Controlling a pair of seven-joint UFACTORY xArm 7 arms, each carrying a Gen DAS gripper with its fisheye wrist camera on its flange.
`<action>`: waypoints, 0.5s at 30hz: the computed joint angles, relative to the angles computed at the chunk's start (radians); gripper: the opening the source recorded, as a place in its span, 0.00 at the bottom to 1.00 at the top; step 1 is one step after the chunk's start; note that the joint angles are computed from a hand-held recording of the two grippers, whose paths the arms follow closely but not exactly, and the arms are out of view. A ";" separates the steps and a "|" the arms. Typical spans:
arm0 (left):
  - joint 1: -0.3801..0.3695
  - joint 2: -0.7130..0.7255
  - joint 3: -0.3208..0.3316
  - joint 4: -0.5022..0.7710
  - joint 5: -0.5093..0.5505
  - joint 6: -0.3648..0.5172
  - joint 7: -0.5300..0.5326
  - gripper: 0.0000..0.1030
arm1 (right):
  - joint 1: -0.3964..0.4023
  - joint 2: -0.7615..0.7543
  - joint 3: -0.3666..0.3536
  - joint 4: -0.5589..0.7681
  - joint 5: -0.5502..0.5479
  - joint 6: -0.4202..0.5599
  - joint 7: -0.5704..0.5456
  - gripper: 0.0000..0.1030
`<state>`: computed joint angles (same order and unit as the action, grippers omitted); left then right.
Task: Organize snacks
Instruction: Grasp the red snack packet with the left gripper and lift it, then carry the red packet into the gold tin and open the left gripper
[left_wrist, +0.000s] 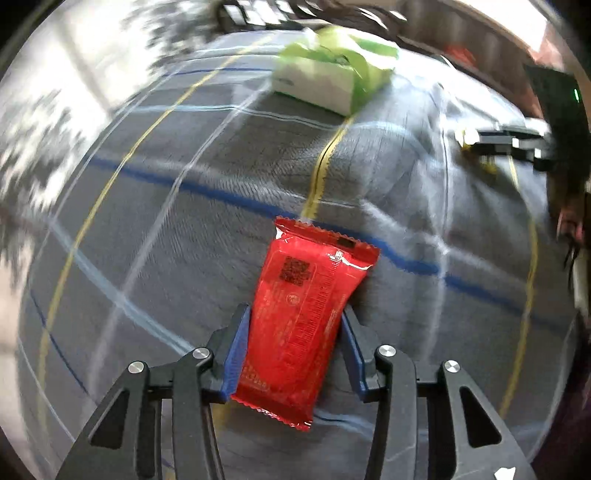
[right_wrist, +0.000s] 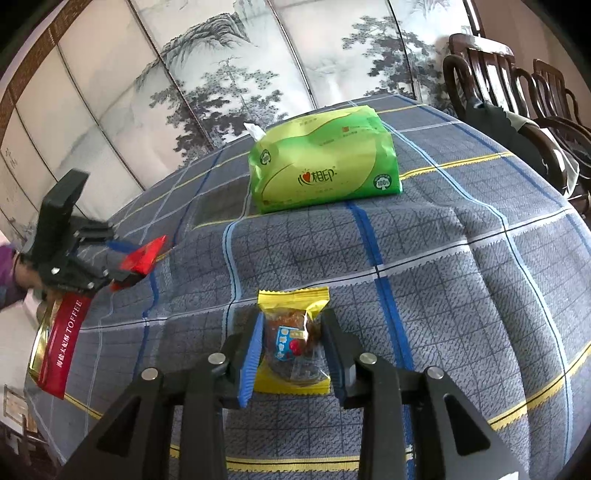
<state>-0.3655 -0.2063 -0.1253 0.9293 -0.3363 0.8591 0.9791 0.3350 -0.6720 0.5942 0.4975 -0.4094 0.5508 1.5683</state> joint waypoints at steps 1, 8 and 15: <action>0.003 -0.036 -0.001 -0.032 -0.013 0.001 -0.040 0.41 | -0.001 0.003 0.001 0.002 -0.001 0.002 0.000 0.31; -0.027 -0.257 0.045 -0.173 -0.149 0.078 -0.173 0.41 | -0.002 0.007 0.002 0.002 -0.006 -0.008 0.003 0.34; -0.077 -0.450 0.066 -0.299 -0.276 0.076 -0.322 0.41 | 0.001 0.001 0.001 -0.004 -0.003 -0.019 0.005 0.36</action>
<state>-0.4425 -0.6559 -0.0591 0.6304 -0.6118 0.9349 0.6573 0.3360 -0.6712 0.5948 0.4934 -0.4128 0.5319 1.5735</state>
